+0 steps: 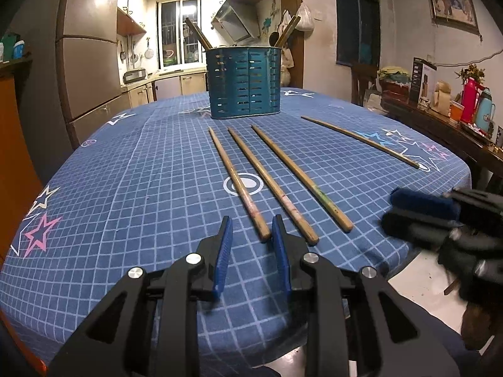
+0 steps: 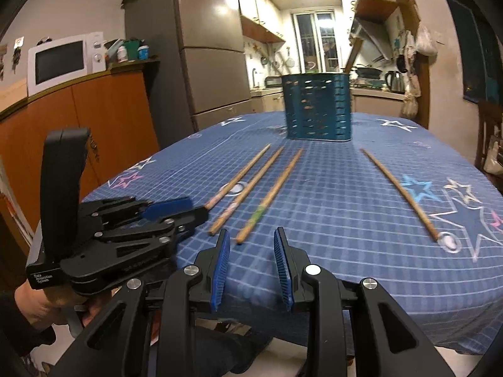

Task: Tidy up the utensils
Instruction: 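Close the left tool on a chopstick while the right tool grasps another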

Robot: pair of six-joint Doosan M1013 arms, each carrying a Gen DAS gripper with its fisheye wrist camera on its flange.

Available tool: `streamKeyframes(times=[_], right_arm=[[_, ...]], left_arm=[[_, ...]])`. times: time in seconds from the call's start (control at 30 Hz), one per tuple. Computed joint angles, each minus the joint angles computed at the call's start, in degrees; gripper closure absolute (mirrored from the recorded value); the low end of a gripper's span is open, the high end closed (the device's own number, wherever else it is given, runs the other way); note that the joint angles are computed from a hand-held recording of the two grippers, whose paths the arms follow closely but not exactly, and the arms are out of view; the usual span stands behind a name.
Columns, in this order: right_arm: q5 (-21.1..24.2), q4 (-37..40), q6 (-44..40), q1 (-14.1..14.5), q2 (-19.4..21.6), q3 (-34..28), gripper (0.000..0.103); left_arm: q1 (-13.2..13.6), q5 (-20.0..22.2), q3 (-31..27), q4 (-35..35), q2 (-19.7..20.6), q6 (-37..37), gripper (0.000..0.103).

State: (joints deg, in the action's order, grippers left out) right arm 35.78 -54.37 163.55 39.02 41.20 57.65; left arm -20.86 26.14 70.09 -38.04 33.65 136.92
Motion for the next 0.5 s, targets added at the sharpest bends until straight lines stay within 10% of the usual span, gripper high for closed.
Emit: streamKeyframes(times=[0.5], right_arm=[[6.7, -2.2, -0.5, 0.3, 4.6, -6.6, 0.089]], left_arm=[[0.0, -1.6, 1.0, -3.8, -0.2, 4.6, 0.082]])
